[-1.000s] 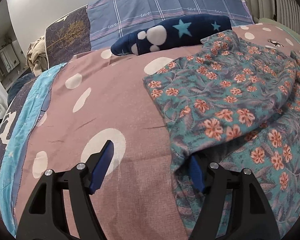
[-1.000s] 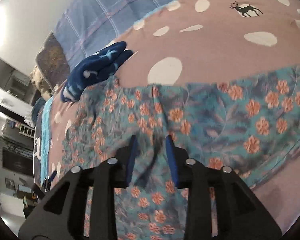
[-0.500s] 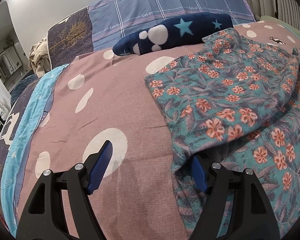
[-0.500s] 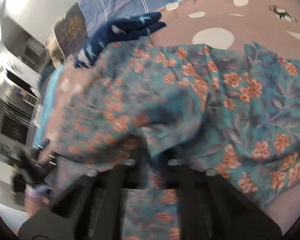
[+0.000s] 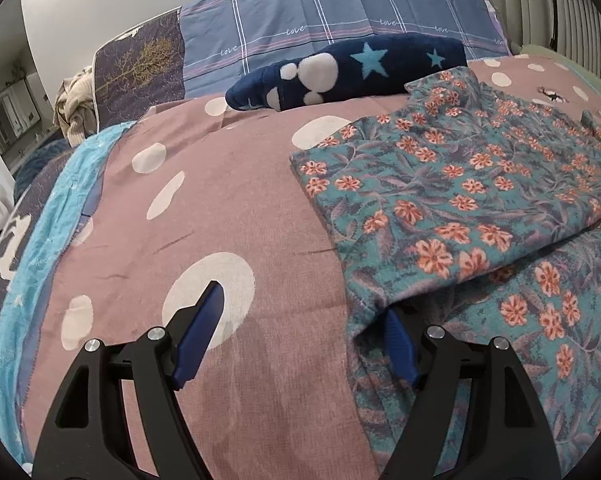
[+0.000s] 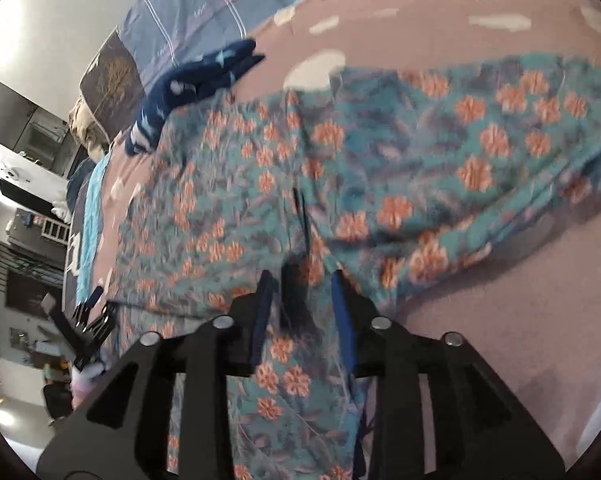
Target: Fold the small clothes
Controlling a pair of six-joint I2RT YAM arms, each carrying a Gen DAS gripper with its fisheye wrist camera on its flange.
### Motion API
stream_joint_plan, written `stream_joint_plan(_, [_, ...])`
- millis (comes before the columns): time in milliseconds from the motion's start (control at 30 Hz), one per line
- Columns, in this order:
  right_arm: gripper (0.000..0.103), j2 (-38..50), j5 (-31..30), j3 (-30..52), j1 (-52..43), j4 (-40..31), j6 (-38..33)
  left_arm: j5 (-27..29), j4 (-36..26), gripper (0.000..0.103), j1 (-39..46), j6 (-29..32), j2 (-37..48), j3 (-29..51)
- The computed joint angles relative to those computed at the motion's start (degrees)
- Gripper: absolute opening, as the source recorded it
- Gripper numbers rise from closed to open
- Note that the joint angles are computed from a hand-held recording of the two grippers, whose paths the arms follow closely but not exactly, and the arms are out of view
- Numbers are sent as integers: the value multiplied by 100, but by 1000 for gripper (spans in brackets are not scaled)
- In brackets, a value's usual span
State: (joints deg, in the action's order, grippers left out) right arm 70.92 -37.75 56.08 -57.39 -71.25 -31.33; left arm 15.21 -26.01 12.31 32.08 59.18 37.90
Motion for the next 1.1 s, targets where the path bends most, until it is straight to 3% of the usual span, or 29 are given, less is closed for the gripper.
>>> stream_joint_plan(33, [49,-106,82,10,194,97,157,100,-54,76,77,15,34,31])
stream_joint_plan(133, [53,-218,462,15,1058,612,988,364,-195,76,283,19,202,136])
stream_joint_plan(267, [51,-157,1215,-254,1887,1763,1842,261,-166,76,195,-14,289,144])
stream_joint_plan(300, [18,-222,1564,-388,2120,2131,2000,250,-149,76,193,-14,266,123])
stream_joint_plan(333, [4,-333,1875,-486,2334,2355,2124,244,-135,77,190,-15,249,109])
stream_joint_plan(367, [2,-503,1680,-529,2298,2409,2152,242,-120,77,192,-16,226,90])
stream_joint_plan(433, [2,-1048,1116,-584,2087,2528,2131,202,-79,77,175,-30,176,47])
stream_joint_plan(500, [2,-1363,1050,-541,1990,2693,2200,133,-61,78,142,-45,165,36])
stream_joint_plan(567, [4,-1226,1355,-519,2014,2905,2334,44,-23,78,92,-59,136,6])
stream_joint_plan(700, [18,-554,2823,-628,2358,3192,2567,-69,73,78,31,-73,6,-88])
stream_joint_plan(800, [22,-827,2370,-709,2417,3145,2793,-94,69,78,15,-67,9,-86])
stream_joint_plan(933, [38,-1218,2415,-411,3705,2853,3035,37,19,78,105,-54,75,-33])
stream_joint_plan(1000, [39,-890,2349,55,4656,2791,3255,13,42,78,90,-53,42,-59])
stream_joint_plan(1100, [41,-58,2781,874,6379,2861,3506,4,65,77,69,-56,-4,-95])
